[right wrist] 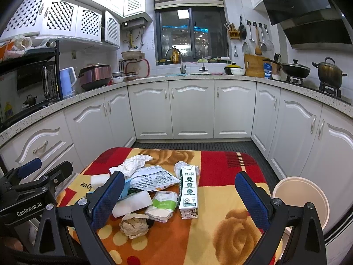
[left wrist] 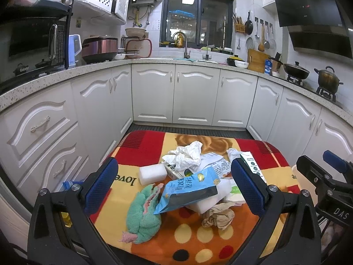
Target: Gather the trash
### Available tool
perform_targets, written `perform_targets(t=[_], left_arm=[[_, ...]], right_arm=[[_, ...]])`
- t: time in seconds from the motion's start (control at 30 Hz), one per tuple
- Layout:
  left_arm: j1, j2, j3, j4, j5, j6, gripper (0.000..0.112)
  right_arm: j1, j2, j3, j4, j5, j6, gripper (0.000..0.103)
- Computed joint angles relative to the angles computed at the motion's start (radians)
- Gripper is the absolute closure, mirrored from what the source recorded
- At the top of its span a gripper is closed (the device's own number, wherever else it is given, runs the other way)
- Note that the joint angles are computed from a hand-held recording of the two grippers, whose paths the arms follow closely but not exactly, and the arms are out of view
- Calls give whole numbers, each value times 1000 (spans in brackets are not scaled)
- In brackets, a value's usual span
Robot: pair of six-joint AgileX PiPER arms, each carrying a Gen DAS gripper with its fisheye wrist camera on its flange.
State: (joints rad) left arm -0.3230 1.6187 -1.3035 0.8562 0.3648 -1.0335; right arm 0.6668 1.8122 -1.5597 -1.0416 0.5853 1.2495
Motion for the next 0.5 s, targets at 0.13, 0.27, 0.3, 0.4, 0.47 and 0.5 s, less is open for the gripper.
perform_targets(t=[0.13,0.27,0.3,0.4,0.47,0.5], left_arm=[[2,-1,-1,-11,0,5,10],[1,4,-1,-9,-2,4,10],[1,5,0,-5,-3,-1,10],[1,1,2,1,-2,-6,10],[1,1,-1,-9,0,5,10],[2,2,-1,-10,-1,5,10]], right_arm=[[1,-1,4,-9,-3,11,4],[1,0,6,-10,-4,11,4],[1,1,4,-5,-3,5,4],[-1,5,1,6,10,-26,4],[-2,4,7,5,7,-26,4],[-3,3,10,4,3,-19,4]])
